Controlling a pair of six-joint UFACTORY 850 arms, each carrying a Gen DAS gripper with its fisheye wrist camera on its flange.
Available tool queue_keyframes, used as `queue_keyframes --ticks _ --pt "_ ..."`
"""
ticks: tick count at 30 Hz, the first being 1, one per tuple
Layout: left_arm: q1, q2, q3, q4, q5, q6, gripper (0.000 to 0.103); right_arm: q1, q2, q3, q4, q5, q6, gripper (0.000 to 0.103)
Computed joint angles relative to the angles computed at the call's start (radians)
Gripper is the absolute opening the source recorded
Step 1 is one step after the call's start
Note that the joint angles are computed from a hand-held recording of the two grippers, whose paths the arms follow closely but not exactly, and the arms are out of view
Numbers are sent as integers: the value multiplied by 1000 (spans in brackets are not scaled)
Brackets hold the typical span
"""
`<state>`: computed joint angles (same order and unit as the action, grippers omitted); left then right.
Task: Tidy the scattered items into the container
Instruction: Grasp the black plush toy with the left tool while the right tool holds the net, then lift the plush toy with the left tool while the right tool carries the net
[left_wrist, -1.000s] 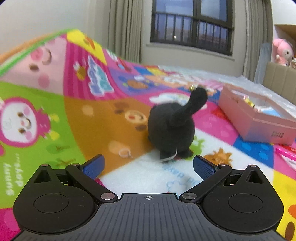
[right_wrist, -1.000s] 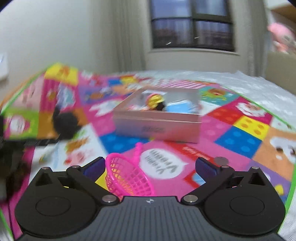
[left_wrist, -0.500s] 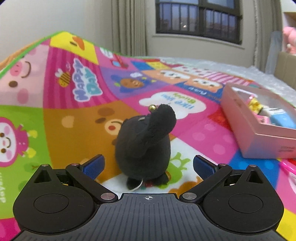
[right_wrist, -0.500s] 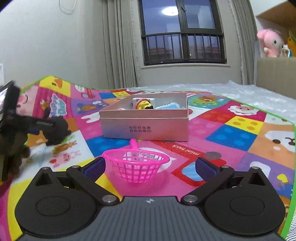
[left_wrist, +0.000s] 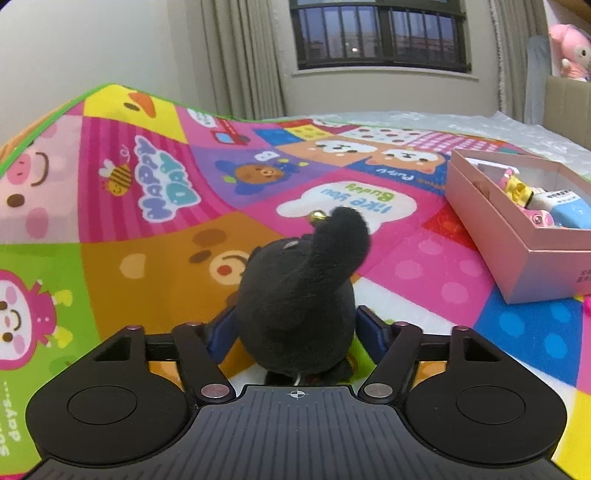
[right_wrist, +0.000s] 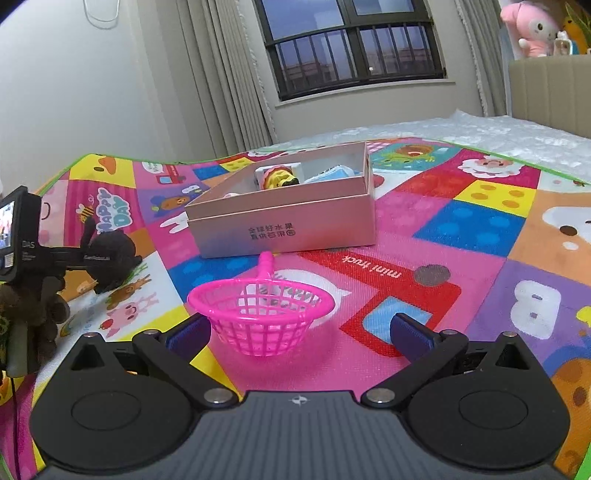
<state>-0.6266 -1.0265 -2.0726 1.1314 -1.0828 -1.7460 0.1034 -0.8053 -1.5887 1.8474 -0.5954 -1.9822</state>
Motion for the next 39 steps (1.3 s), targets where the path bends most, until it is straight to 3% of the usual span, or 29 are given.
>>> queue_keyframes --ticks 7,10,14,15,17,20,24,31,33,36,39 --pt "-53 98 147 119 167 -87 68 13 -1 -13 -44 46 30 103" --pt "-83 130 195 202 303 -146 68 22 0 -16 -62 81 29 103" --pt "-117 104 164 260 398 -97 74 36 3 -18 -85 127 26 103" --pt "-122 93 149 257 404 -79 78 39 4 -18 -91 138 25 103" --pt "-127 77 128 237 408 -71 98 46 5 -19 -102 162 25 103" --pt "-130 68 127 226 389 -100 98 54 6 -24 -141 189 46 103" --pt "-138 49 121 177 299 -87 100 48 -5 -53 -284 176 181 103" --pt "-133 103 225 197 276 -217 103 46 2 -62 -408 167 245 103" --pt "-137 104 233 210 270 -223 103 33 19 -50 -446 122 276 103" --pt "-136 100 227 205 267 -213 103 10 64 12 -375 57 200 103" --pt "-135 97 215 187 268 -191 103 15 103 79 -228 103 15 103"
